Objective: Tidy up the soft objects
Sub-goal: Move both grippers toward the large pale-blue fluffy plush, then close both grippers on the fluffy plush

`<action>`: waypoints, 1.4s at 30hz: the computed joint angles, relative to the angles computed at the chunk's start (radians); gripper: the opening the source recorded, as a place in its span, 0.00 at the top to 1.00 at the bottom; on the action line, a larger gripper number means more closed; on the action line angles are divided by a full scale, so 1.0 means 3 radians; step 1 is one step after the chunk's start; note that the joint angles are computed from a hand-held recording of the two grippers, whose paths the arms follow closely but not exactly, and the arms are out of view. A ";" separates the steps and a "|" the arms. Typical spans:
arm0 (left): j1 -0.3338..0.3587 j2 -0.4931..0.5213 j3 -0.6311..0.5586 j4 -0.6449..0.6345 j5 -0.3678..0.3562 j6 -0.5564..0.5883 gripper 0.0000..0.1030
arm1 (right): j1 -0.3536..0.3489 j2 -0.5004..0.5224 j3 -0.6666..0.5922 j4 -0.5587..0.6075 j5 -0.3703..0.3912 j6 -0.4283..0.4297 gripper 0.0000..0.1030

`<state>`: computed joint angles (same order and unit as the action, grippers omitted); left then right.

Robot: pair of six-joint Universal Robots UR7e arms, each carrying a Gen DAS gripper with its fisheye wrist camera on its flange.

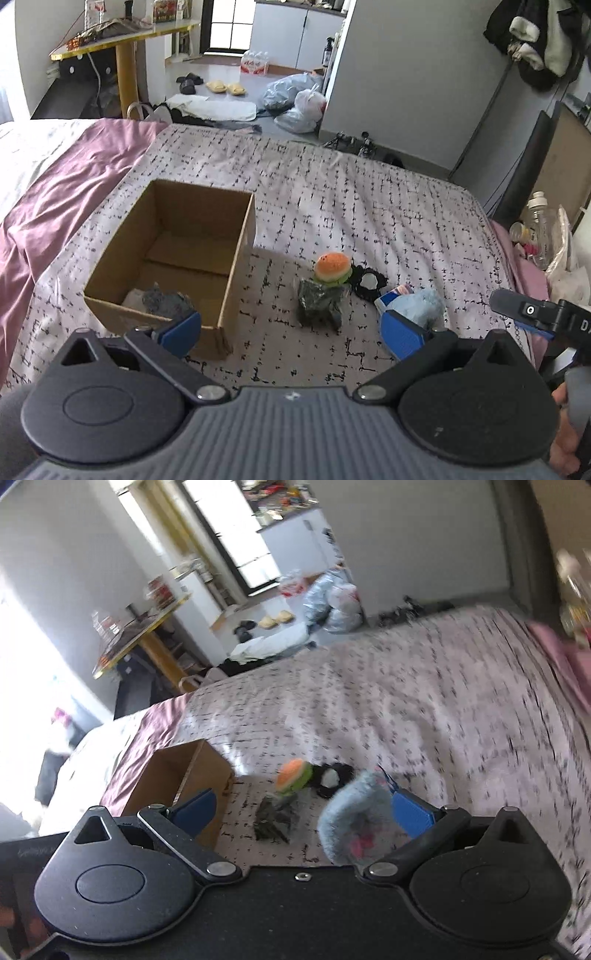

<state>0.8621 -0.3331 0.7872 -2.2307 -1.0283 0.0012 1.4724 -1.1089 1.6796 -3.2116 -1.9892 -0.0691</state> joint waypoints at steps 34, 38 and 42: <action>-0.0055 0.1002 -0.0861 0.0301 -0.0395 0.0061 0.21 | -0.0719 -0.0056 0.0038 0.0398 0.0910 0.1363 0.56; -0.0030 0.1148 -0.1071 0.0420 -0.0436 0.0025 0.35 | -0.0737 -0.0035 -0.0003 0.0431 0.1001 0.1365 0.57; -0.0002 0.1293 -0.1298 0.0559 -0.0467 0.0001 0.50 | -0.0757 -0.0016 -0.0036 0.0477 0.1035 0.1371 0.57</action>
